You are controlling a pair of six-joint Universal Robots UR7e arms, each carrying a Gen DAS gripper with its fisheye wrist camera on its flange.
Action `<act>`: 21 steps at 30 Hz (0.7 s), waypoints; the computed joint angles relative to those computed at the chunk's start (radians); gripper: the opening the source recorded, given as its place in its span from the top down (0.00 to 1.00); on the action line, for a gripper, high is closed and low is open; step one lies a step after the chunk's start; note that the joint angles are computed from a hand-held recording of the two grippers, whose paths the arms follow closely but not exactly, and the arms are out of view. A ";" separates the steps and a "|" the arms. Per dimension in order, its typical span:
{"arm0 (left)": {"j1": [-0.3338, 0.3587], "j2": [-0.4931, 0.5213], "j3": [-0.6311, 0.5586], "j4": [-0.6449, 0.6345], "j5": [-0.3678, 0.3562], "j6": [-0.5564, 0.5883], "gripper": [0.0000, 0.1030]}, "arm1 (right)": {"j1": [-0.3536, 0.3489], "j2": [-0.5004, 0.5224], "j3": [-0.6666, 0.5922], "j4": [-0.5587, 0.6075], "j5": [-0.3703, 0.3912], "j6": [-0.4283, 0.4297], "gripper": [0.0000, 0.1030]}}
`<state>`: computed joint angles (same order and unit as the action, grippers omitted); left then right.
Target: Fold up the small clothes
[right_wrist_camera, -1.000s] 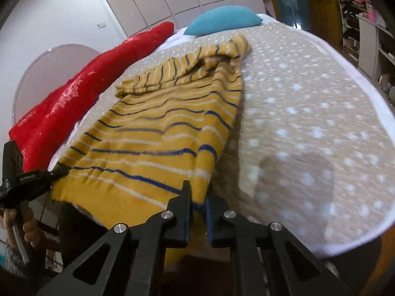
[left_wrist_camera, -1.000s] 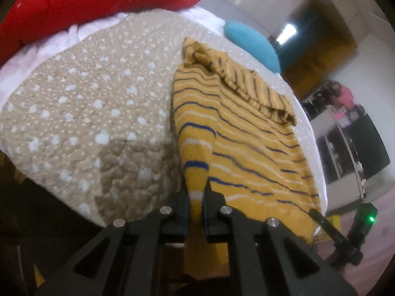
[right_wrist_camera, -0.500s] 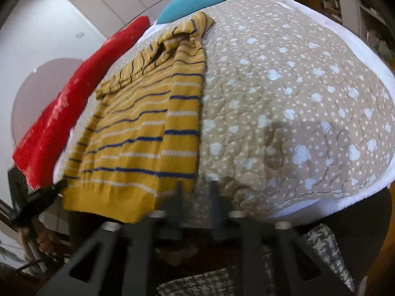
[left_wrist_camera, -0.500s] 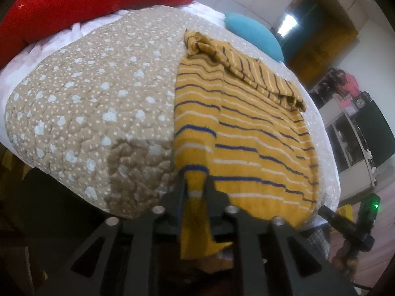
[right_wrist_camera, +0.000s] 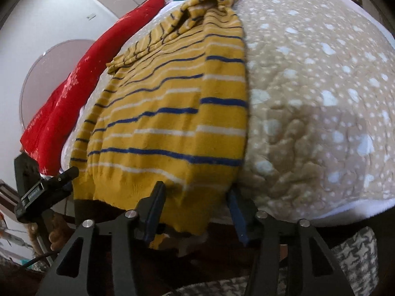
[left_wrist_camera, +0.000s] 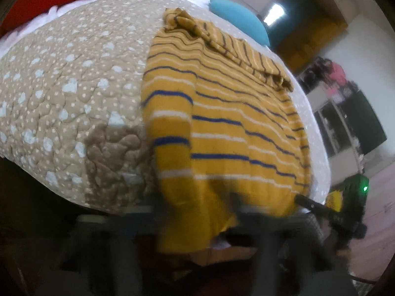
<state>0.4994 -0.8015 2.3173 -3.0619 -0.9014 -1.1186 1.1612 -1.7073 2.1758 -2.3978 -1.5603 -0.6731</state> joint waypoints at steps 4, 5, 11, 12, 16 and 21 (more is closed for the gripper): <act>-0.024 -0.050 0.034 -0.042 0.017 -0.024 0.92 | 0.001 -0.047 -0.016 0.060 0.047 -0.021 0.90; -0.029 -0.066 0.036 -0.039 0.025 -0.023 0.92 | 0.002 -0.057 -0.026 0.079 0.065 -0.021 0.90; -0.003 -0.104 -0.054 -0.043 0.078 0.113 0.92 | 0.068 -0.030 -0.136 0.131 0.179 0.002 0.90; 0.007 -0.104 -0.086 -0.028 0.092 0.142 0.92 | 0.087 -0.004 -0.167 0.125 0.195 0.020 0.90; 0.053 -0.088 -0.229 0.000 0.155 0.309 0.91 | 0.153 0.094 -0.280 0.060 0.232 0.068 0.90; 0.145 -0.004 -0.458 0.077 0.201 0.477 0.91 | 0.238 0.257 -0.438 -0.038 0.184 0.146 0.90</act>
<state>0.6446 -0.8051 1.8596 -2.9854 -0.7003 -0.6418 1.3990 -1.4507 1.7376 -2.4360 -1.3759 -0.5272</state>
